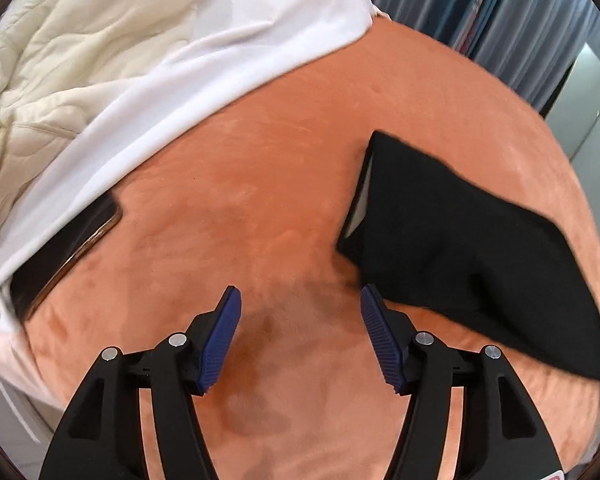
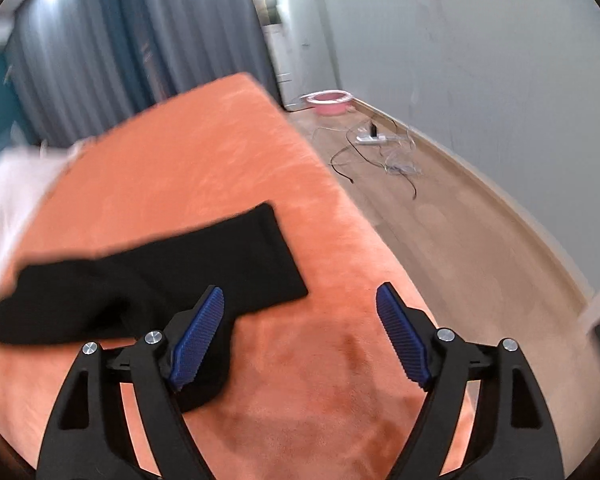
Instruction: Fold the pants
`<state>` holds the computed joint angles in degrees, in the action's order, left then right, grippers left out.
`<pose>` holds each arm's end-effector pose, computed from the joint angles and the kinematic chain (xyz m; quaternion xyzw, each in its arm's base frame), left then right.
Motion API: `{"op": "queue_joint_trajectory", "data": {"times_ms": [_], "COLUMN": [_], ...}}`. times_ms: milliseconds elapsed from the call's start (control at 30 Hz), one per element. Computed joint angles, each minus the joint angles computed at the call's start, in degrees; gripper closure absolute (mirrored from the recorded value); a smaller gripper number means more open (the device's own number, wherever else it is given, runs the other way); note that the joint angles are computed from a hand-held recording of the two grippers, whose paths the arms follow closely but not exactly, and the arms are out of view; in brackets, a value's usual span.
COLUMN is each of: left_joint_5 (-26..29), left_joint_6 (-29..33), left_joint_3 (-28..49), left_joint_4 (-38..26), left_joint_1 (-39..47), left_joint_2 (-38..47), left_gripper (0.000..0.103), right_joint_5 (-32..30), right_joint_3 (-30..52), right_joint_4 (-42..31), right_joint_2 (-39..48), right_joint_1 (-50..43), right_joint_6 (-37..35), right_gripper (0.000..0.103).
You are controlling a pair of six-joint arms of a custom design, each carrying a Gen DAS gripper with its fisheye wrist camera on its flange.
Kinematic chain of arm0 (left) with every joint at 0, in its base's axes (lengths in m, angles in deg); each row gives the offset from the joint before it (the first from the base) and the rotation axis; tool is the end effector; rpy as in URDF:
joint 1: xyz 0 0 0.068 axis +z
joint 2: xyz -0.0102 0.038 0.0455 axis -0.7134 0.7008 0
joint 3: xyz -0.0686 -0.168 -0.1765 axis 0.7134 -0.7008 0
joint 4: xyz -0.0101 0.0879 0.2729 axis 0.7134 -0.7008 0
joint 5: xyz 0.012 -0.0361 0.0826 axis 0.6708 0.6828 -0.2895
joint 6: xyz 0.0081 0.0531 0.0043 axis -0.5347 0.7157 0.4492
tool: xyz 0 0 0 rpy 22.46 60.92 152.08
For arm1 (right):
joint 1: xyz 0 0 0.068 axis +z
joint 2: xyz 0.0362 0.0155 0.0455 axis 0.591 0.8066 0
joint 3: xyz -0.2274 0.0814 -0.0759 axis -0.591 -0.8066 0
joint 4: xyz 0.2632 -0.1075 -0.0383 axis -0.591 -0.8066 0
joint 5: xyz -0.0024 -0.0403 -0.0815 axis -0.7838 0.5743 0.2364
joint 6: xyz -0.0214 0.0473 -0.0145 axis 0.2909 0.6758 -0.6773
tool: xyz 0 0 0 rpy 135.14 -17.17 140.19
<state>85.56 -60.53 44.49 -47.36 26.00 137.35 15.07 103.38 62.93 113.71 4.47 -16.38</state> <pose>0.1198 0.3135 0.1897 -0.3605 0.8900 0.0062 0.2791 0.3275 -0.1813 0.1875 0.0732 0.9105 0.1140 0.3907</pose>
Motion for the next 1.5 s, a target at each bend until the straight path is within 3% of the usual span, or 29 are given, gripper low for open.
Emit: {"op": "queue_joint_trajectory", "data": {"times_ms": [67,133,233,300,333,367,400,467,533,600,633,667,700,767,800,867,933,1000,1067,1100,1167,1200,1300,1367,1433,1500], "left_joint_5": [1.7,2.28,0.48,-1.81,-2.99,-4.82,-6.77,-8.42,-9.66,-13.07,-14.54,-16.03,-17.33,-17.97,-18.01,-17.39,-17.63,-18.27,-18.38,-18.71,-19.73,-19.76,-18.68,-18.18,-18.26,-17.69], "left_joint_6": [-0.21,-1.9,-4.79,-6.75,-7.42,-8.95,-10.07,-10.97,-11.77,-12.3,-12.22,-12.42,-12.37,-12.69,-12.98,-13.64,-14.32,-15.34,-15.93,-16.11,-16.25,-16.2,-14.86,-14.19,-13.74,-13.24], "left_joint_3": [-2.74,-6.08,-10.78,-13.01,-13.88,-13.55,-13.59,-14.84,-16.43,-18.79,-20.76,-21.57,-21.94,-21.97,-22.42,-23.08,-23.64,-23.98,-23.43,-23.38,-23.15,-23.26,-22.59,-22.35,-23.78,-24.82], "left_joint_4": [0.03,0.62,2.64,4.57,5.23,6.21,6.8,7.22,8.28,11.47,13.28,14.78,15.91,17.1,17.81,19.27,20.77,21.8,22.89,23.05,23.29,23.21,23.12,24.79,26.38,25.35], "left_joint_1": [-1.79,-6.24,-13.62,-18.31,-19.97,-22.55,-24.58,-26.06,-26.69,-27.5,-27.49,-28.04,-28.17,-27.4,-27.0,-26.55,-26.93,-27.68,-27.9,-28.13,-28.63,-28.77,-27.87,-27.27,-27.21,-26.83], "left_joint_2": [-4.63,-9.58,-14.69,-15.91,-16.17,-15.04,-14.44,-14.76,-15.77,-16.51,-17.4,-17.0,-15.68,-12.86,-12.39,-11.88,-11.69,-11.71,-10.63,-10.47,-9.74,-9.89,-9.19,-7.68,-8.71,-11.76], "left_gripper": [0.043,0.04,0.037,0.037,0.037,0.037,0.037,0.037,0.036,0.027,0.025,0.025,0.025,0.025,0.025,0.021,0.02,0.02,0.019,0.018,0.016,0.015,0.012,0.007,0.007,0.011], "right_joint_5": [-5.47,-1.01,3.66,3.75,7.95,10.59,12.17,14.0,11.2,9.23,11.22,15.4,25.01,31.78,31.32,23.24,17.57,15.79,19.06,21.21,22.74,23.85,25.13,26.78,23.5,25.72], "right_joint_3": [3.68,7.68,10.4,11.78,10.0,7.66,6.58,5.96,7.61,11.72,13.92,15.39,17.37,22.1,21.67,17.12,16.23,18.02,19.02,19.12,17.07,16.1,7.87,9.91,8.58,5.55], "right_joint_4": [-3.89,-10.34,-15.1,-17.86,-16.23,-13.8,-12.9,-10.83,-8.22,-6.12,-5.1,-3.93,-2.29,-5.01,-4.63,-2.39,-4.99,-8.87,-9.56,-9.07,-7.58,-4.98,1.11,-0.63,0.98,0.81], "right_joint_2": [2.54,4.87,8.83,11.73,11.3,9.39,7.81,2.95,-0.98,-1.02,1.09,3.7,8.6,16.01,16.62,13.24,11.85,13.35,15.56,16.75,15.51,14.84,5.59,9.79,12.11,6.06], "right_joint_1": [-0.21,3.35,7.18,8.56,10.99,12.34,13.59,14.72,13.81,13.18,13.89,14.8,16.19,16.15,15.41,13.37,12.99,13.69,16.12,17.59,18.95,19.83,18.04,16.66,14.75,15.69], "right_joint_6": [0.8,-3.18,-3.13,-3.2,-3.97,-5.17,-6.56,-6.52,-5.81,-5.54,-7.61,-9.34,-10.4,-10.06,-8.66,-4.35,-1.72,-0.93,0.67,0.8,0.78,1.44,3.52,3.98,3.86,5.12], "right_gripper": [0.026,0.026,0.04,0.073,0.075,0.09,0.093,0.093,0.094,0.088,0.08,0.065,0.06,0.061,0.061,0.061,0.061,0.059,0.059,0.081,0.092,0.093,0.093,0.091,0.086,0.065]}}
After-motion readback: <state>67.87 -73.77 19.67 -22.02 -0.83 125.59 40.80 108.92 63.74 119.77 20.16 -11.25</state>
